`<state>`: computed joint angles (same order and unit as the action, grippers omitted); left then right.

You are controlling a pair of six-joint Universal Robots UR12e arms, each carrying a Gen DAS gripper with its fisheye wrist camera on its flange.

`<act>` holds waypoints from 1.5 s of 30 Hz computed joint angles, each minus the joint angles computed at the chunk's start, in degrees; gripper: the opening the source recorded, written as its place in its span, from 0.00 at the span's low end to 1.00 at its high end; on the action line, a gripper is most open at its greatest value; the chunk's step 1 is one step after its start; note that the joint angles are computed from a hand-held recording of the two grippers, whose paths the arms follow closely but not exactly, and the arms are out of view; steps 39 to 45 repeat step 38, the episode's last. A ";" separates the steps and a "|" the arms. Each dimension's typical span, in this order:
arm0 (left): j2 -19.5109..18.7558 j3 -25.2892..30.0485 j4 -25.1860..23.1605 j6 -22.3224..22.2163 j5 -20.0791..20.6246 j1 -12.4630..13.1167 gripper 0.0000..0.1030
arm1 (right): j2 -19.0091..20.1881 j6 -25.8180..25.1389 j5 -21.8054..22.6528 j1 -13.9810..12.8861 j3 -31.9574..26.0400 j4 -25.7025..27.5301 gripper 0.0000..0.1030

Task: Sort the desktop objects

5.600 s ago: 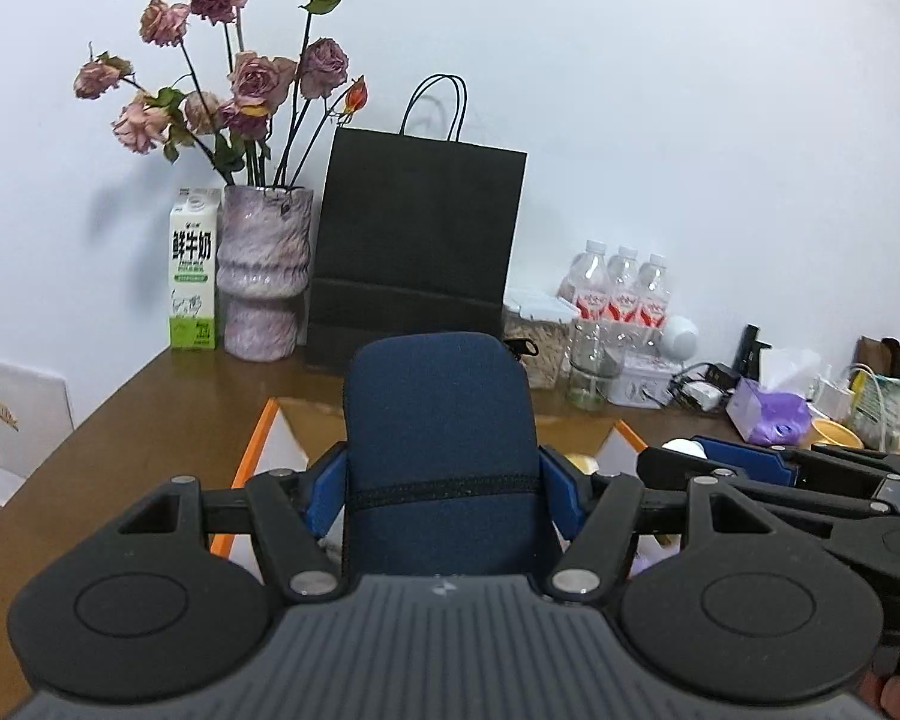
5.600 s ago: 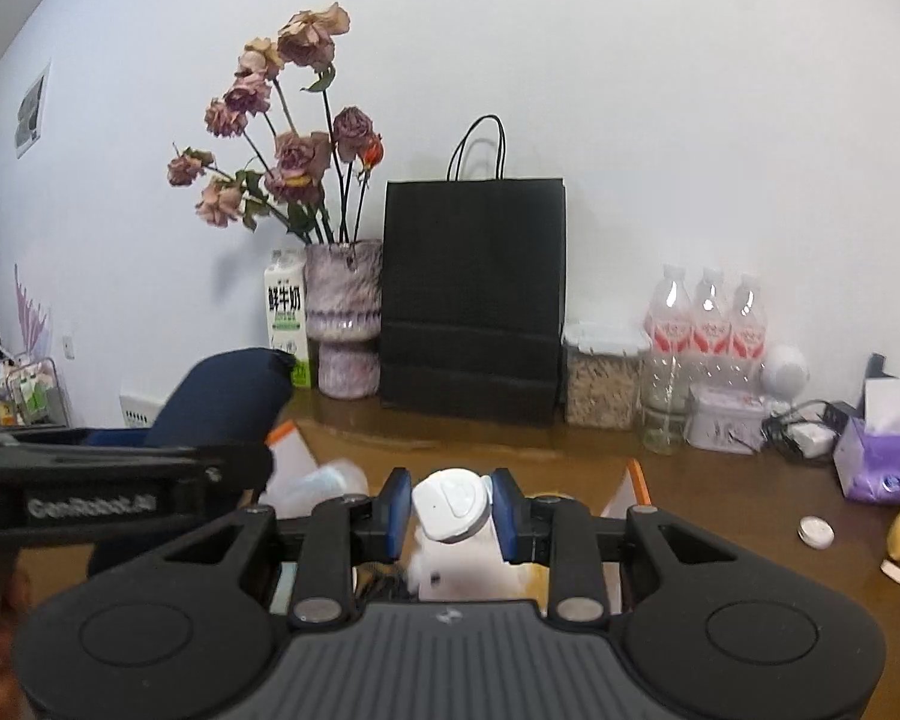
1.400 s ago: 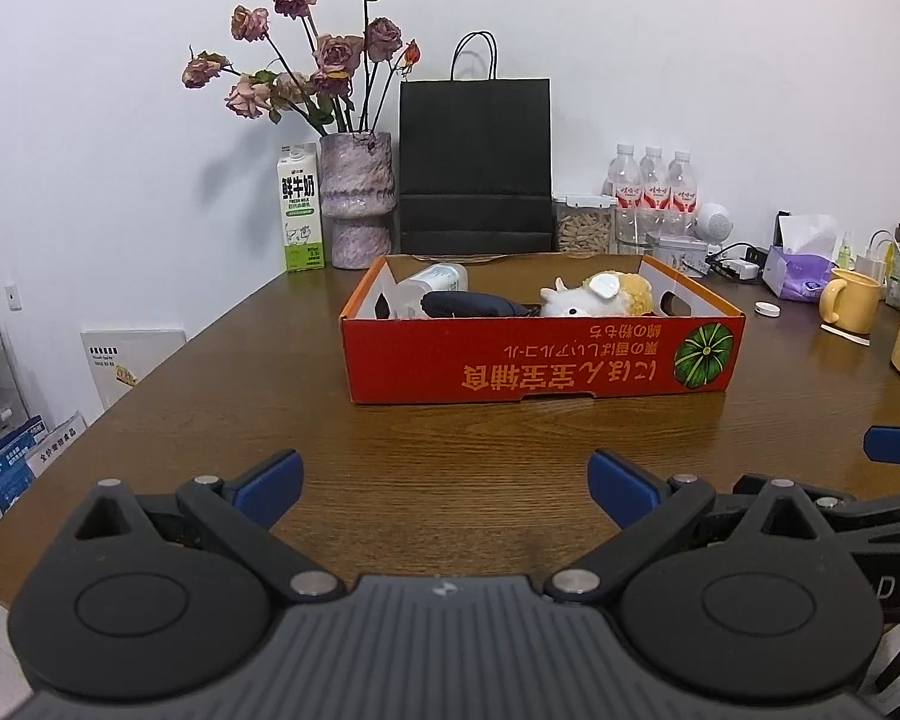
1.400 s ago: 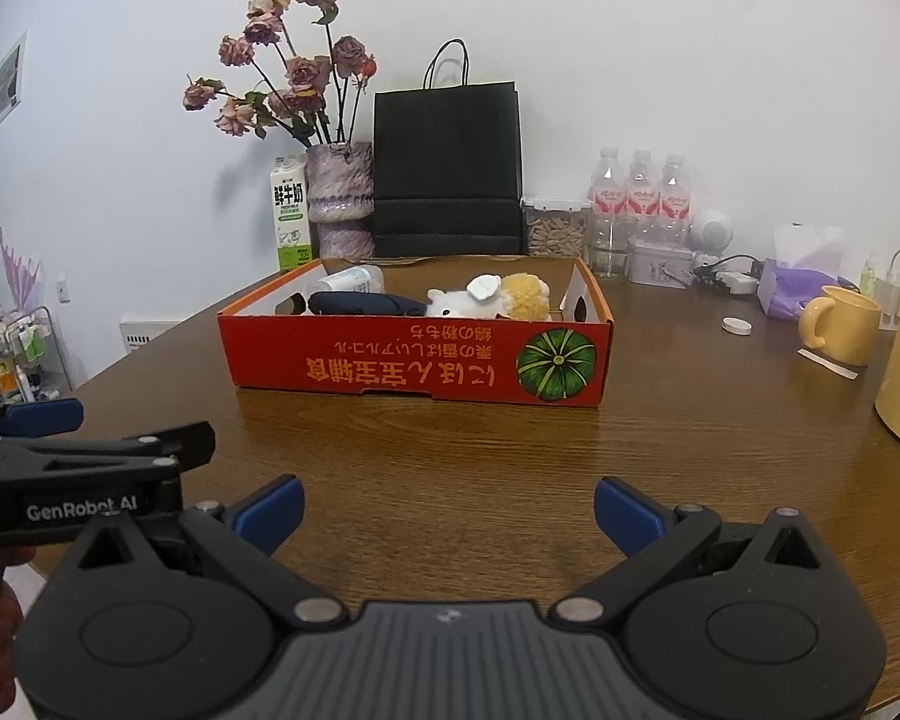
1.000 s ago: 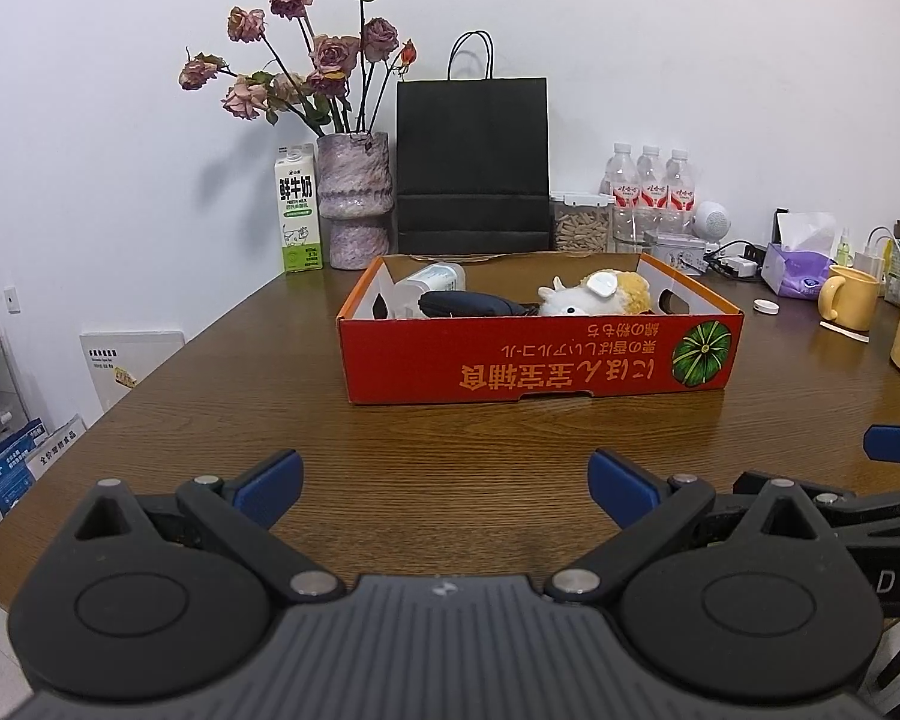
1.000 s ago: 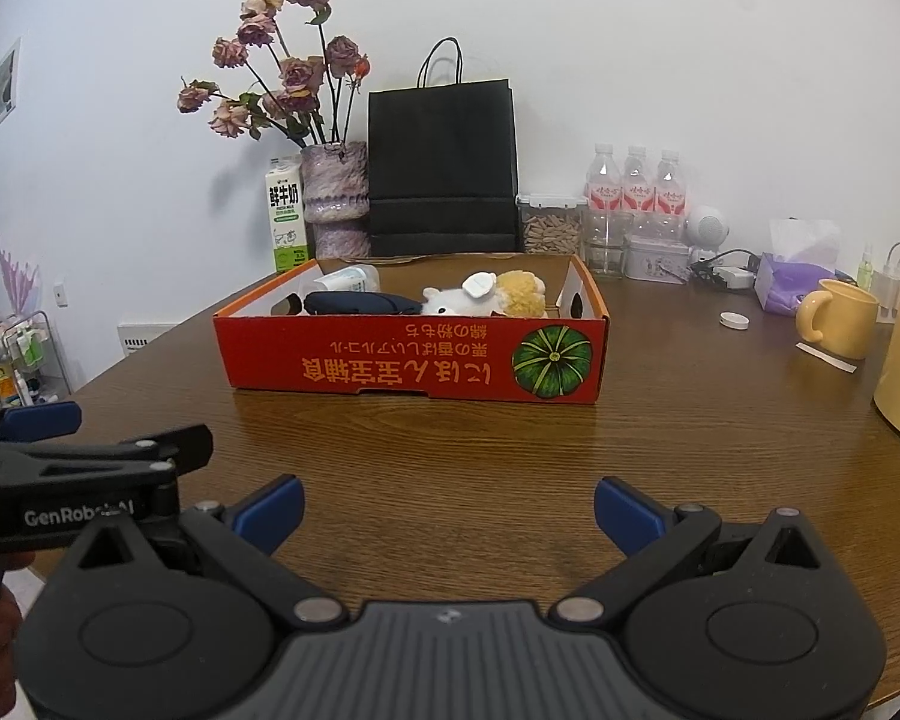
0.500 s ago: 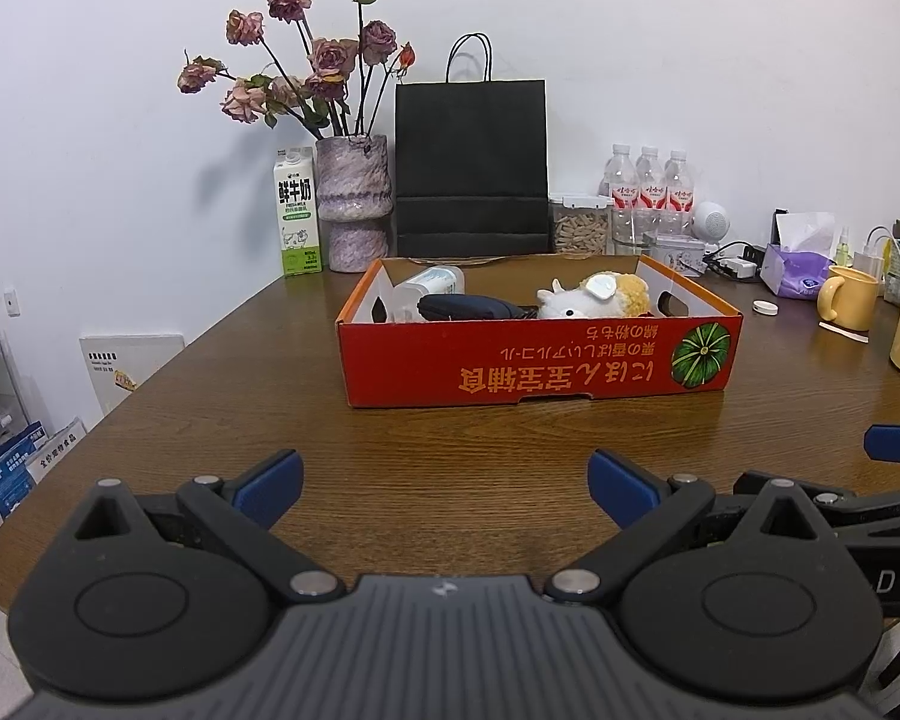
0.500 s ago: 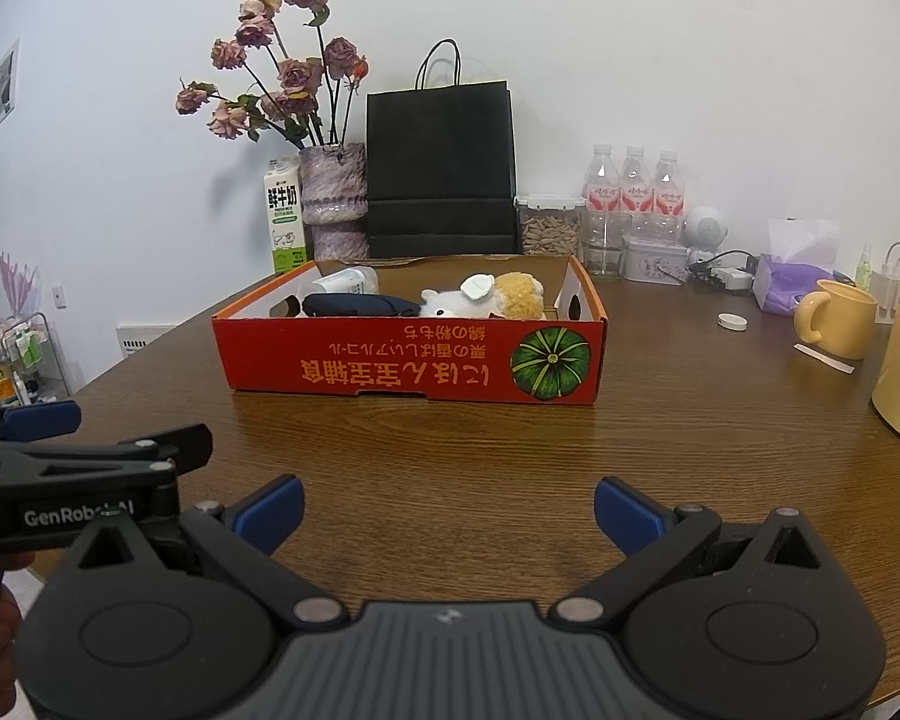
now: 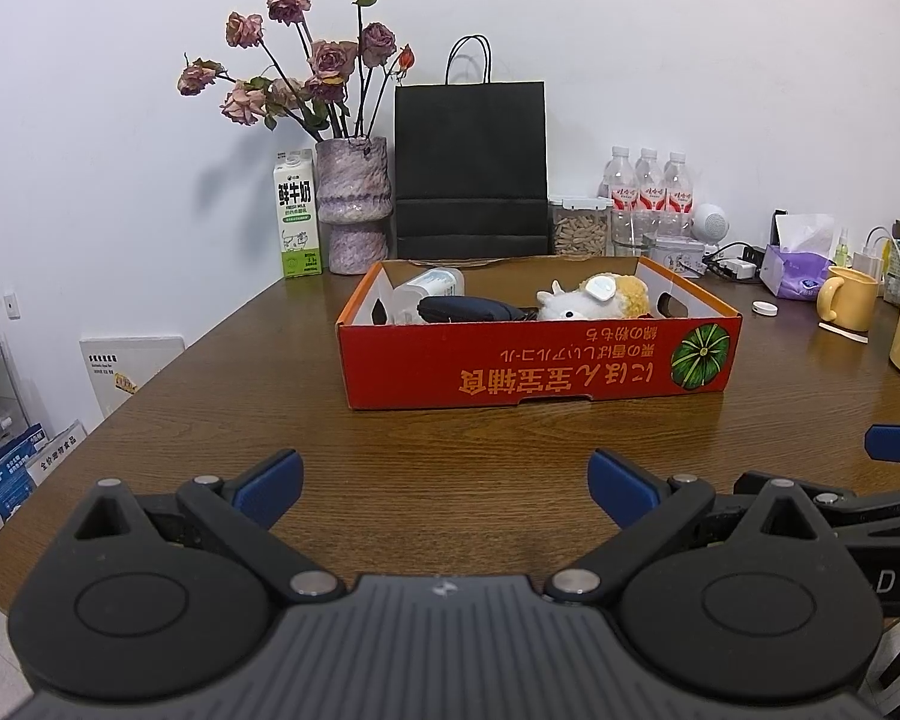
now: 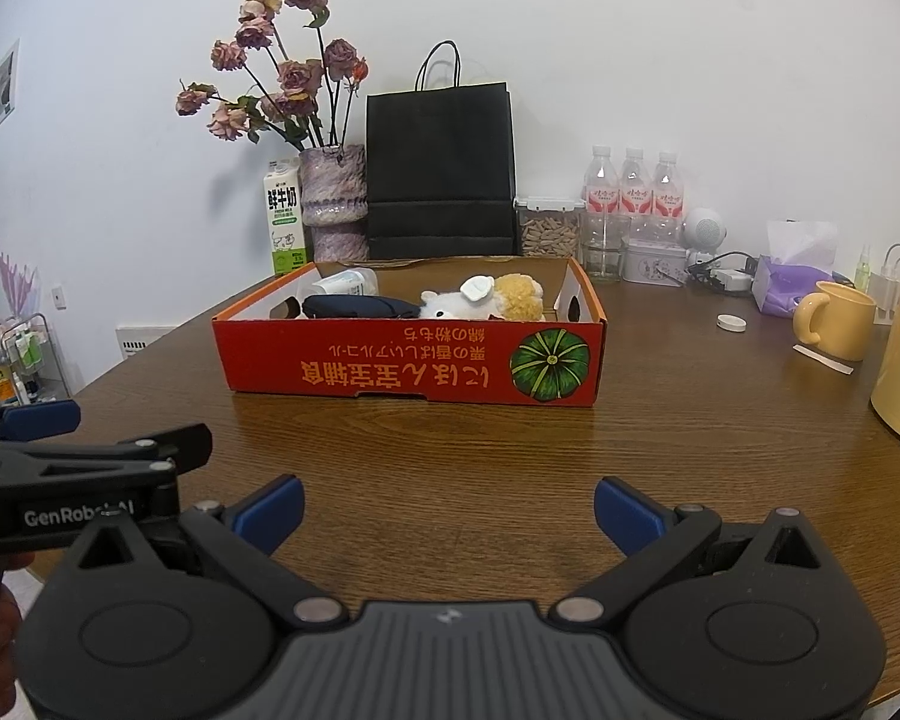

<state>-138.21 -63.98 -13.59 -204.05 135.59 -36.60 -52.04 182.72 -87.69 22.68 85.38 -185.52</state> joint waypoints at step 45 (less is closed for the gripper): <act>0.07 -0.34 0.44 -0.25 -0.04 -0.03 1.00 | 0.05 0.01 -0.39 0.13 0.06 -0.09 1.00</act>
